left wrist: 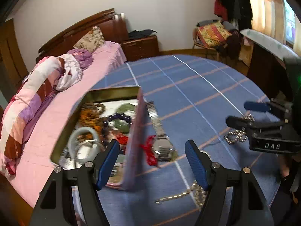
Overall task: Organize jewelry
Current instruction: 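Grasp the silver wristwatch with the left tool while the right tool grasps the gold bead necklace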
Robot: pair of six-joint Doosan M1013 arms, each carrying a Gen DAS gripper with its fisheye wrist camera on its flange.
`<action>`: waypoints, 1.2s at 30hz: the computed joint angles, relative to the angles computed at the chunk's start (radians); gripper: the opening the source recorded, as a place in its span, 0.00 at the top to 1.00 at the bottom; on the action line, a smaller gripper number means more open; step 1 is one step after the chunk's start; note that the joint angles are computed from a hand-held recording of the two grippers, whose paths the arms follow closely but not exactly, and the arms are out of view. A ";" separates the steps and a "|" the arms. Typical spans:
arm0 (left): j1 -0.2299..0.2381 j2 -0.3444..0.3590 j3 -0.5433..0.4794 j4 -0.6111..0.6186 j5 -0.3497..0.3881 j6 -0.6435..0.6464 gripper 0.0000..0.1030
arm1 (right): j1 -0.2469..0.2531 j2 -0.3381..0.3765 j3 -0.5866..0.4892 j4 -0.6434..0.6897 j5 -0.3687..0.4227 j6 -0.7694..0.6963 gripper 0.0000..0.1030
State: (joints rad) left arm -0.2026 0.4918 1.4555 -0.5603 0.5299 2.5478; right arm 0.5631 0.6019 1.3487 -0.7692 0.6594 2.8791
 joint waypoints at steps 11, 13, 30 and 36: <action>-0.029 0.040 -0.030 0.095 0.054 -0.114 0.51 | 0.002 -0.005 0.017 -0.041 -0.003 0.045 0.19; -0.029 0.049 -0.038 0.102 0.062 -0.128 0.51 | 0.002 -0.005 0.018 -0.044 -0.003 0.046 0.19; -0.037 0.059 -0.041 0.047 0.103 -0.073 0.66 | 0.003 -0.006 0.023 -0.062 -0.004 0.070 0.18; -0.036 0.064 -0.049 0.005 0.108 -0.072 0.66 | 0.003 -0.011 0.033 -0.078 -0.005 0.090 0.18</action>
State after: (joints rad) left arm -0.2387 0.5561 1.4063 -0.5551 0.6381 2.4757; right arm 0.5656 0.5911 1.3815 -0.8476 0.6545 2.9693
